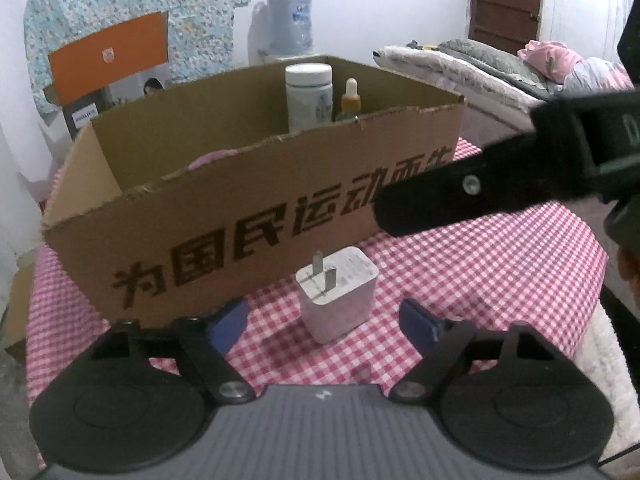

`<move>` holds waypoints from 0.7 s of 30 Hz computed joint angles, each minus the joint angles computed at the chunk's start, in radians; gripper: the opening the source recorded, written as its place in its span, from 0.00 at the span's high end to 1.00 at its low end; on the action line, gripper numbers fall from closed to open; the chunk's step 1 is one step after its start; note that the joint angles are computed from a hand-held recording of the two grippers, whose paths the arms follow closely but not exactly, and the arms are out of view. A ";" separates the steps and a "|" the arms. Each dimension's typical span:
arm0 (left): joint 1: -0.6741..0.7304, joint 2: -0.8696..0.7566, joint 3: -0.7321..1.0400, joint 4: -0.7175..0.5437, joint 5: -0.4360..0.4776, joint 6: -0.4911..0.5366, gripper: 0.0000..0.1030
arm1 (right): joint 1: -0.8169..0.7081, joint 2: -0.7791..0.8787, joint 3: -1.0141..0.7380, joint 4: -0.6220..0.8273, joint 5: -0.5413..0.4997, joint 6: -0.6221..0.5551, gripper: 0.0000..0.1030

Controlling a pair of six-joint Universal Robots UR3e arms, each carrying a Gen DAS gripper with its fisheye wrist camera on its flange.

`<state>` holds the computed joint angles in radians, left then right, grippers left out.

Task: Organize rigid objects
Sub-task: 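Move the right gripper back to the white charger plug on the bed, then close the right gripper on the white charger plug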

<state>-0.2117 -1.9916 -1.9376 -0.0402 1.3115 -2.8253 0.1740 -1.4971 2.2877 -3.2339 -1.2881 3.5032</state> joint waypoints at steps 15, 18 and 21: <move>-0.016 -0.111 0.103 -0.038 -0.016 -0.018 0.54 | -0.074 0.160 -0.024 -0.052 0.162 0.077 0.48; -0.024 -0.114 0.099 -0.022 -0.005 -0.029 0.54 | -0.081 0.190 -0.032 -0.063 0.196 0.081 0.59; -0.029 -0.121 0.109 -0.021 0.002 -0.039 0.54 | -0.091 0.211 -0.028 -0.093 0.231 0.091 0.69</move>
